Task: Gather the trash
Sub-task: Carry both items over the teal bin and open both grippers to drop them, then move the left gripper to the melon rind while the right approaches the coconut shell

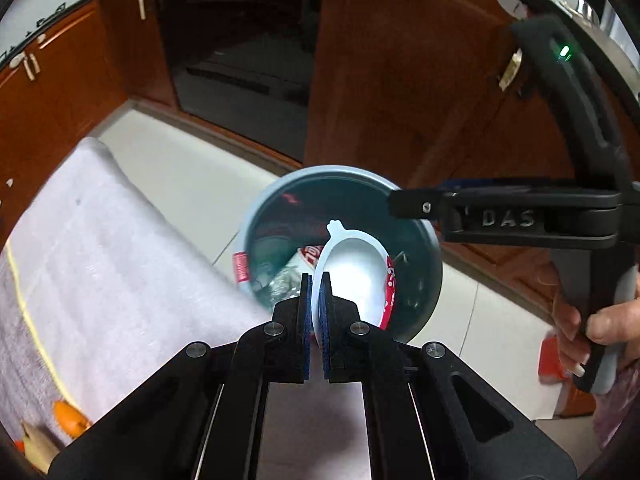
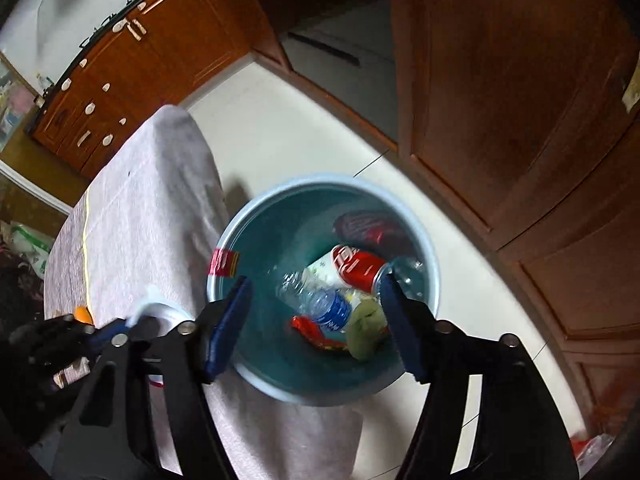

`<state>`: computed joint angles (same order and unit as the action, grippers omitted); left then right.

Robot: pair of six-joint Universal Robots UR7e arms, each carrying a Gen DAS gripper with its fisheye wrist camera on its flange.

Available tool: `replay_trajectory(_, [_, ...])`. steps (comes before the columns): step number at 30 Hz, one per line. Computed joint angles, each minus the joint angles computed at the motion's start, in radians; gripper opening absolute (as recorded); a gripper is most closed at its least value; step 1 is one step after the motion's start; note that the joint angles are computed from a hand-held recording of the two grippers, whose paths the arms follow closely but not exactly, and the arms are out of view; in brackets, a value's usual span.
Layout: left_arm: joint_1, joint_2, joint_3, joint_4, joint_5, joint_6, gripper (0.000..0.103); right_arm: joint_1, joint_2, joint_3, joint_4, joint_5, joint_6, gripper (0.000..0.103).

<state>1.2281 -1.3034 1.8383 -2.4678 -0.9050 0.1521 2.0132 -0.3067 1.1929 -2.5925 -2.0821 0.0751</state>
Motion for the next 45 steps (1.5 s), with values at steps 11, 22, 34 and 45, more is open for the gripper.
replay_trajectory(11, [0.016,0.067,-0.058,0.040,-0.025,-0.003,0.026,-0.001,-0.017,0.004,0.012,-0.044,0.018,0.079])
replay_trajectory(22, [-0.012,-0.009,0.012,-0.054,0.024,-0.018,0.087,0.031,-0.015,-0.006,0.026,-0.070,0.022,0.085])
replay_trajectory(34, [-0.015,-0.247,0.131,-0.002,0.125,-0.088,0.094,0.111,0.053,-0.074,0.092,-0.014,-0.004,0.085])
replay_trajectory(45, [0.051,-0.519,0.188,0.111,0.284,-0.137,0.094,0.214,0.202,-0.259,0.224,0.082,-0.052,0.085])
